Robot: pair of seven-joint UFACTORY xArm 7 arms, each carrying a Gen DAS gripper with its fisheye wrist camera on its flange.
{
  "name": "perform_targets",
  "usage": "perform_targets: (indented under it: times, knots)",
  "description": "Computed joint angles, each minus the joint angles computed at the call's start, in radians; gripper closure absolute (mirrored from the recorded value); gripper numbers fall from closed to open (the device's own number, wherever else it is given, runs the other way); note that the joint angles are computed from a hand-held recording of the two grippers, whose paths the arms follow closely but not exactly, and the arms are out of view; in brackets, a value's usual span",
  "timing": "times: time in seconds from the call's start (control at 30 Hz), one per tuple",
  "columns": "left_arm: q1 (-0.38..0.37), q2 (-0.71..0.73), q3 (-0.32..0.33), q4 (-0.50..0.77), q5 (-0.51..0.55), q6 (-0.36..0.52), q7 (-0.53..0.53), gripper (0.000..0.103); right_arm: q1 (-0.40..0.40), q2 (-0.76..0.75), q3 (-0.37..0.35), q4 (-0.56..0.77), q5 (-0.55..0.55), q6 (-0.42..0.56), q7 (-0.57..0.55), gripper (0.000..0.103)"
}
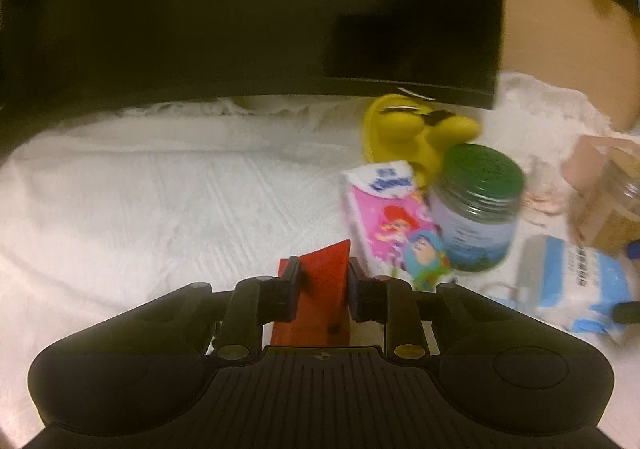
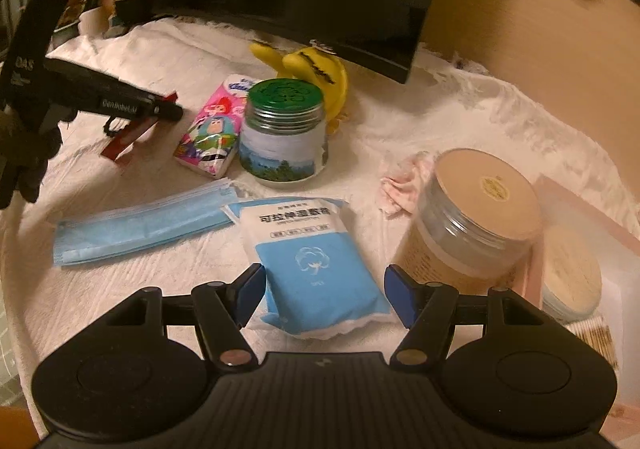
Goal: Organize soft objects
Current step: 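Grasp the blue wet-cotton pack with the right tool while the left tool holds the red packet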
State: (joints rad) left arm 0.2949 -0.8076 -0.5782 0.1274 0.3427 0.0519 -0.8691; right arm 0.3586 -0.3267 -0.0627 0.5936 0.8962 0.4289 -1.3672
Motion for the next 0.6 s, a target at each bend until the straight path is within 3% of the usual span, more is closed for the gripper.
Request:
perform_targets:
  times: [0.13, 0.23, 0.3, 0.33, 0.43, 0.47, 0.5, 0.6]
  knots:
    - [-0.101, -0.063, 0.054, -0.023, -0.014, 0.088, 0.004, 0.063, 0.016, 0.009, 0.007, 0.003, 0.010, -0.028, -0.030, 0.037]
    - [-0.190, -0.172, 0.070, -0.058, -0.034, 0.184, -0.059, 0.067, 0.020, 0.005, -0.002, 0.007, 0.022, -0.013, -0.048, 0.037]
    - [-0.239, -0.149, 0.126, -0.073, -0.039, 0.173, -0.057, 0.067, 0.014, 0.008, -0.004, 0.011, 0.022, 0.006, -0.044, 0.037]
    - [-0.246, -0.114, 0.139, -0.072, -0.037, 0.157, -0.051, 0.060, 0.008, 0.012, -0.001, 0.013, 0.018, 0.013, -0.034, 0.037]
    - [-0.206, 0.010, 0.099, -0.036, -0.005, 0.128, -0.043, 0.047, -0.007, 0.029, 0.018, 0.016, -0.003, 0.017, 0.005, 0.037]
    - [-0.183, 0.031, 0.073, -0.028, 0.010, 0.120, -0.054, 0.036, -0.009, 0.029, 0.023, 0.011, -0.005, 0.010, 0.011, 0.037]
    - [-0.185, 0.042, 0.076, -0.026, 0.015, 0.115, -0.054, 0.032, -0.009, 0.026, 0.024, 0.007, -0.006, 0.010, 0.011, 0.037]
    - [-0.251, -0.006, 0.153, -0.067, -0.006, 0.070, -0.034, 0.030, -0.008, 0.007, 0.019, -0.004, -0.014, 0.023, 0.001, 0.037]
